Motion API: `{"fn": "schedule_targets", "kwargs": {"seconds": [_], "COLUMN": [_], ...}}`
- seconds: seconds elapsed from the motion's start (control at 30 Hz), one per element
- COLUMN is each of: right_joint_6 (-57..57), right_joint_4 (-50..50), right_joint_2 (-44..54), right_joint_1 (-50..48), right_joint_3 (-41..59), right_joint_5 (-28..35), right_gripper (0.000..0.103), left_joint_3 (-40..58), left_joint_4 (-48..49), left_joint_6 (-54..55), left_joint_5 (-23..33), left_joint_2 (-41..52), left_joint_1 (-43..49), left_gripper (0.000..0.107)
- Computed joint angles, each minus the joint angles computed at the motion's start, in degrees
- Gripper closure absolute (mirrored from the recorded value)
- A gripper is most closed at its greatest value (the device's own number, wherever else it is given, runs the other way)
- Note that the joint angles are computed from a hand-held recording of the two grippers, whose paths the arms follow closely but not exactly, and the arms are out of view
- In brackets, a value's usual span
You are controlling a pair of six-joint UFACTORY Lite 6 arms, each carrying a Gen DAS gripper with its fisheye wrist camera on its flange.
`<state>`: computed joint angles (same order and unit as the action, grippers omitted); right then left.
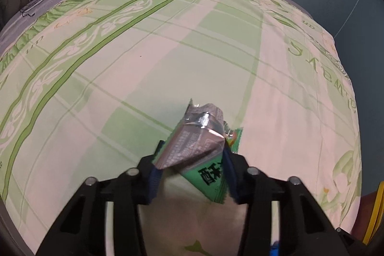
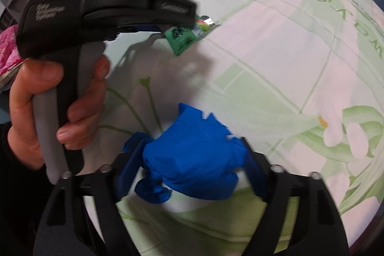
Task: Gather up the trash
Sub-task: 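Grasp the green snack wrapper with the left tool while the right tool grasps the blue glove, then carry the green wrapper and blue glove over the yellow bin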
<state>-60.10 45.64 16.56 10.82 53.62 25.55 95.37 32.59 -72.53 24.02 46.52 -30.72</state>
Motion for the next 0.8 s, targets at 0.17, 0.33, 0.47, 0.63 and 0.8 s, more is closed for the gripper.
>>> {"fn": "schedule_targets", "kwargs": {"seconds": [0.17,0.33,0.47,0.63,0.8], "right_joint_6": [0.9,1.0,2.1,3.6,2.6], "right_joint_4": [-0.6,-1.6,-4.0,-7.8,-9.7], "right_joint_2": [0.4,-0.6,-3.1,-9.4,-17.7], "right_joint_1": [-2.2,-5.1,-8.5,-13.8,-21.9], "right_joint_3": [0.6,0.8,0.3,-1.3,-2.8], "right_joint_5": [0.1,4.0,7.9,12.8,18.7], "right_gripper": [0.064,0.08,0.082,0.083,0.083], "left_joint_3": [-4.6,-11.7,-19.4,-25.2,-25.8], "left_joint_4": [6.0,14.7,18.3,20.3,21.9], "left_joint_6": [-6.6,-16.0,-22.6,-27.9,-31.3], "left_joint_5": [-0.4,2.8,4.6,9.6,15.6], "left_joint_2": [-3.7,-11.7,-21.2,-30.3,-36.0], "left_joint_1": [-0.9,-4.4,-8.2,-14.5,-22.3], "left_gripper": [0.069,0.069,0.069,0.069,0.069]}}
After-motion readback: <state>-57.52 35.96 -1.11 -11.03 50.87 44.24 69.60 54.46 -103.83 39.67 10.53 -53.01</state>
